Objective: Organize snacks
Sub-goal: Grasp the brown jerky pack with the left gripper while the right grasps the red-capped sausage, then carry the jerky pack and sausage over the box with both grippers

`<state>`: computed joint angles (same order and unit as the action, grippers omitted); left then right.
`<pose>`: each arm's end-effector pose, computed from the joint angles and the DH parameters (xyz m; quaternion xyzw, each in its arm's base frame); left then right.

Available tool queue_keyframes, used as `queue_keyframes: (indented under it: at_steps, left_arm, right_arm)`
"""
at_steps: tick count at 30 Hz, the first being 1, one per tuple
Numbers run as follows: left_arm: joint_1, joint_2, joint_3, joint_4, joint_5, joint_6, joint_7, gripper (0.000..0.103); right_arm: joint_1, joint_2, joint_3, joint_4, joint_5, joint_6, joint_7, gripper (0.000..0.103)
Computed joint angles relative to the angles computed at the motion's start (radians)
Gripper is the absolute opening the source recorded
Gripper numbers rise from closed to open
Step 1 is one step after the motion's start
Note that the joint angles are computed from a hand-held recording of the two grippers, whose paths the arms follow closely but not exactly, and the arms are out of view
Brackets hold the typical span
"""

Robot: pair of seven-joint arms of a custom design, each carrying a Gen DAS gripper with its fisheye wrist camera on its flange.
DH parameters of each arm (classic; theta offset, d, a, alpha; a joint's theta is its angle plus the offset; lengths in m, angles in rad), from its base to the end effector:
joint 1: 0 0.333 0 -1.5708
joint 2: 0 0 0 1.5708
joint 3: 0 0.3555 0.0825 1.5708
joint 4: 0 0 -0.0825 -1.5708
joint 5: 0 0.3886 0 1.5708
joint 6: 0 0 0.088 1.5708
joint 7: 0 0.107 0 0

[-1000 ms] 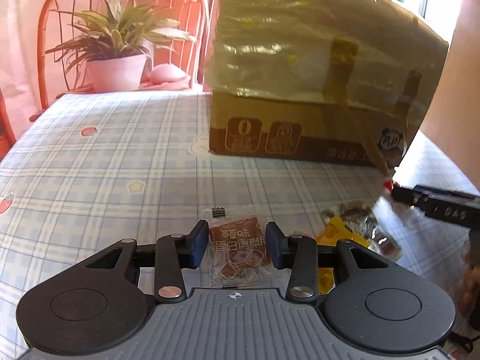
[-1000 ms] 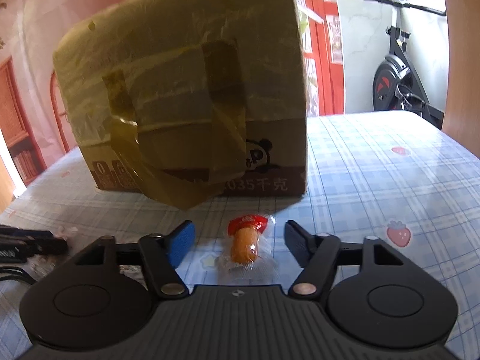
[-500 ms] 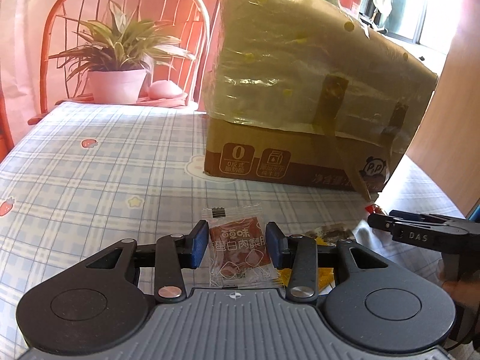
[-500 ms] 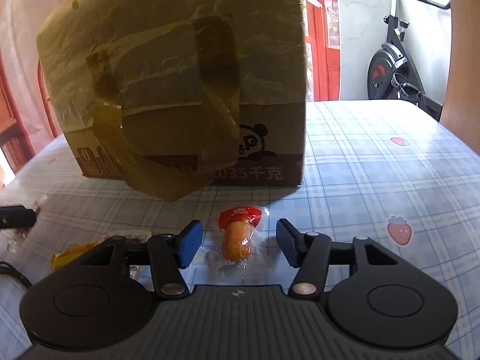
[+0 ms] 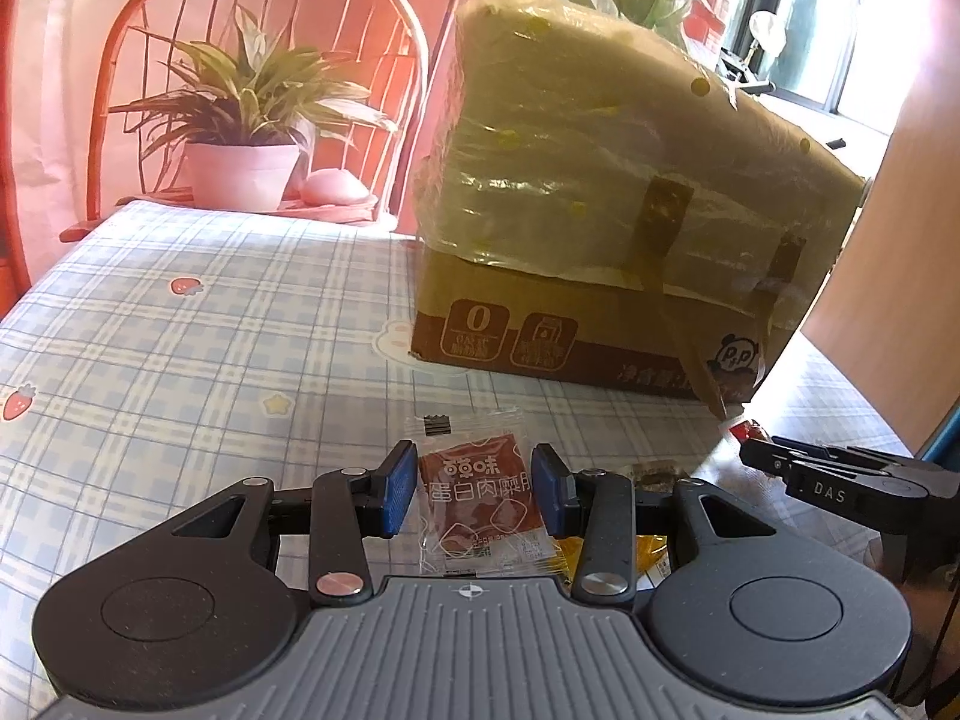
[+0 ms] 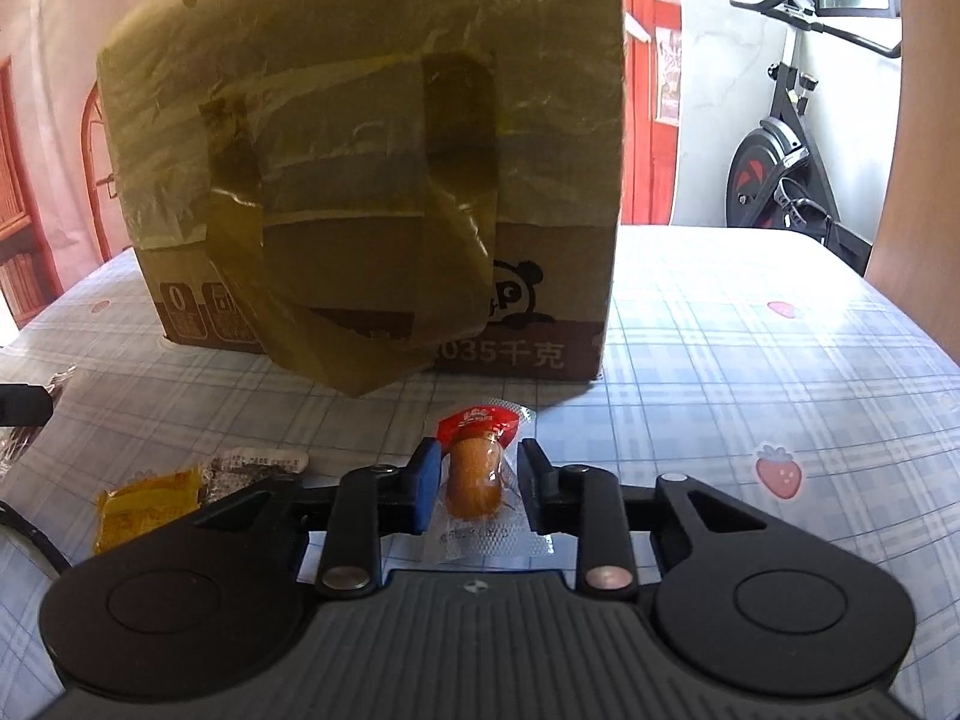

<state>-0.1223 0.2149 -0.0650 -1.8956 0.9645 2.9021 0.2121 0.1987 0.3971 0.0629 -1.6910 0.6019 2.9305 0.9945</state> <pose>0.6368 -0.1676 0.5000 -0.7298 0.5255 -0.3408 0.2741 0.7113 0.1454 0.4928 -0.7229 0.5408 -0.2056 0.3778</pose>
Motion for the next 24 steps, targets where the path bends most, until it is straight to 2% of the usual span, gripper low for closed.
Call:
queue_keyframes:
  at_steps: [6, 12, 21, 24]
  left_arm:
    - [-0.003, -0.003, 0.006, 0.005, 0.025, 0.003, -0.024, 0.044]
    - [-0.018, -0.009, 0.019, 0.034, 0.131, -0.008, -0.077, 0.044]
    - [-0.012, -0.015, 0.017, 0.101, 0.231, 0.01, -0.129, 0.044]
    - [-0.003, -0.014, 0.017, 0.132, 0.236, 0.042, -0.138, 0.044]
  right_arm:
    - [-0.036, -0.027, 0.042, -0.029, 0.075, 0.026, -0.054, 0.03]
    - [-0.073, -0.065, 0.079, -0.052, 0.191, 0.057, -0.143, 0.03]
    - [-0.103, -0.088, 0.125, 0.001, 0.367, 0.08, -0.306, 0.03]
    - [-0.108, -0.092, 0.138, 0.031, 0.436, 0.087, -0.372, 0.03]
